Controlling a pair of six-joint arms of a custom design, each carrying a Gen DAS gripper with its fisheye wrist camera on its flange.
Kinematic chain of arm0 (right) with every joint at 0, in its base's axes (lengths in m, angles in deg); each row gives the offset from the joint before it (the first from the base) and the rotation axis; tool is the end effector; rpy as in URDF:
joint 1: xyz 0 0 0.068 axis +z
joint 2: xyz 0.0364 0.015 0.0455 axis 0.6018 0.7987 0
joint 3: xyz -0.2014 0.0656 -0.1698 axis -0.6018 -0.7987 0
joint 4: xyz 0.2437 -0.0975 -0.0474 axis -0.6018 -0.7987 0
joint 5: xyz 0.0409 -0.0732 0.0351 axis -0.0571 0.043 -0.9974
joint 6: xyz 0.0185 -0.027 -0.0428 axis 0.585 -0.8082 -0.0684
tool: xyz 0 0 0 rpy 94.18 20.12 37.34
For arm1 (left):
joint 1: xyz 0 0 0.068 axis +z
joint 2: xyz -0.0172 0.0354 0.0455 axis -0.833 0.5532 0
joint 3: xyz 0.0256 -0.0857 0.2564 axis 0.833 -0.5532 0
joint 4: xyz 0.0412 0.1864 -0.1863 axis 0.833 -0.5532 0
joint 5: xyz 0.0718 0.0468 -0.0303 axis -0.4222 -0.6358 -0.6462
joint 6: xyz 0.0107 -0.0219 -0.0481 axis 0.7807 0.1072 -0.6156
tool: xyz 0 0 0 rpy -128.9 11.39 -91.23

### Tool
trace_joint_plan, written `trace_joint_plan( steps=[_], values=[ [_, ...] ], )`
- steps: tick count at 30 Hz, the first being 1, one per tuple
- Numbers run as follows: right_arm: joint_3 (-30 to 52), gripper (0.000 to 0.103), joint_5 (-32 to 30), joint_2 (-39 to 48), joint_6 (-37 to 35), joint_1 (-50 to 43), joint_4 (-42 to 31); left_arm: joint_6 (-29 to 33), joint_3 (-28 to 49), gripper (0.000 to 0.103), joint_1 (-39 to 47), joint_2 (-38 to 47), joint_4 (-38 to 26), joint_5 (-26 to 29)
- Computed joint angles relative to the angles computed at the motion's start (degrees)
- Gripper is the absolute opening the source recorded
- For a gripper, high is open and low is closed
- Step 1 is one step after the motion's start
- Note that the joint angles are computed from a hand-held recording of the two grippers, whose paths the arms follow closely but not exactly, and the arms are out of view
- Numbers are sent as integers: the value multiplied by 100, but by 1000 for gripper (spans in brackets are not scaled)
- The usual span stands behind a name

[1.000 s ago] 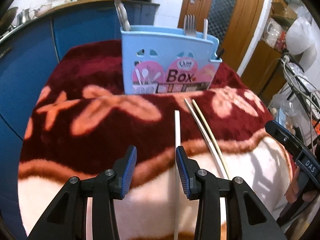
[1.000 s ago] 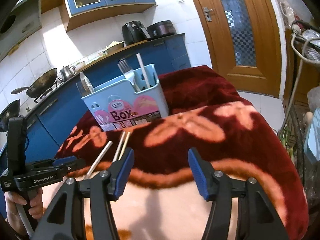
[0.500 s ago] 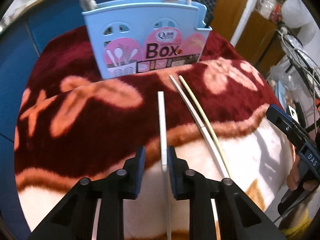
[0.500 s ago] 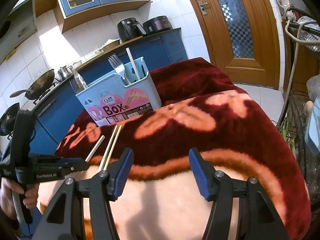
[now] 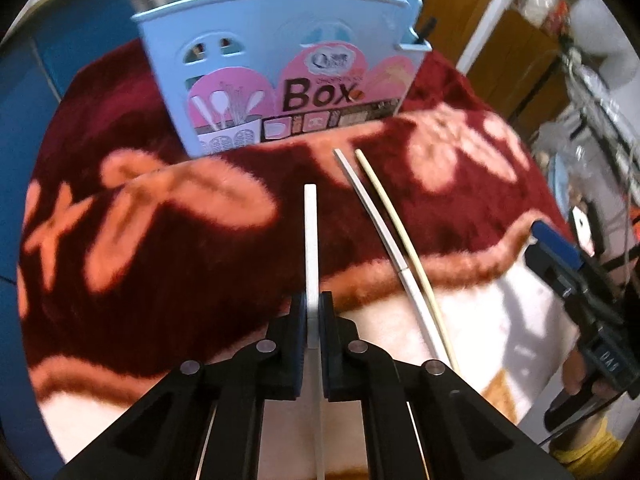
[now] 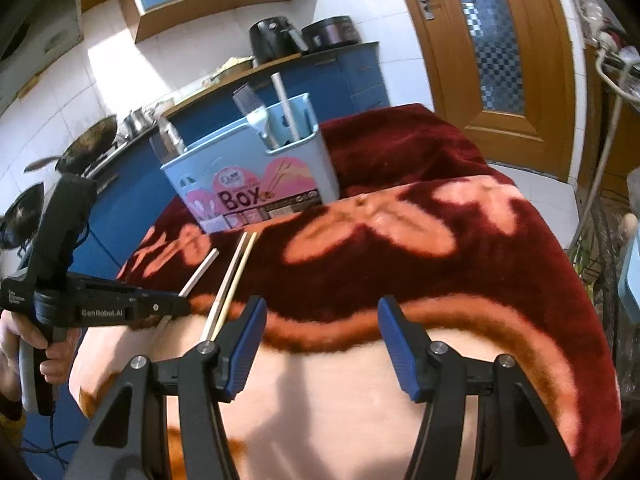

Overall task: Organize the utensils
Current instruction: 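Grasp a white plastic stick with the left tool while the right tool grasps wooden chopsticks, then lift the held sticks up over the blue caddy with both tools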

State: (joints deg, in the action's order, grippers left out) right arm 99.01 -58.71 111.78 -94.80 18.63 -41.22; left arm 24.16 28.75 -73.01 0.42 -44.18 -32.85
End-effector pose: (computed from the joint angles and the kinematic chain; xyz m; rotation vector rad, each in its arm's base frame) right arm 0.2224 -0.0489 0.1749 -0.3603 2.2995 0.5834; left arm 0.2438 -0.0748 0.1911 0.0219 2.7392 -0.2458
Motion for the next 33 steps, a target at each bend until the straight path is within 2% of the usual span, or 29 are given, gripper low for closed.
trace_joint_plan(
  steps=[2, 4, 7, 14, 21, 33],
  values=[
    [123, 60, 166, 11, -80, 224, -191, -59, -239, 6, 178, -259, 152, 171],
    [254, 49, 300, 51, -156, 436, -372, -107, -569, 6, 430, -664, 303, 374],
    [610, 36, 508, 282, -247, 844, -837, -193, -986, 6, 773, -1257, 455, 618],
    [1473, 27, 967, 1064, 109, 1694, -1697, -146, -1601, 6, 1459, -2113, 634, 1105],
    [1932, 18, 1605, 1505, 372, 2344, -1986, -14, -1954, 6, 1697, -2765, 729, 1040],
    [2725, 15, 2644, 2097, 571, 3205, -2619, 171, -2108, 6, 1916, -3090, 778, 1217]
  ],
)
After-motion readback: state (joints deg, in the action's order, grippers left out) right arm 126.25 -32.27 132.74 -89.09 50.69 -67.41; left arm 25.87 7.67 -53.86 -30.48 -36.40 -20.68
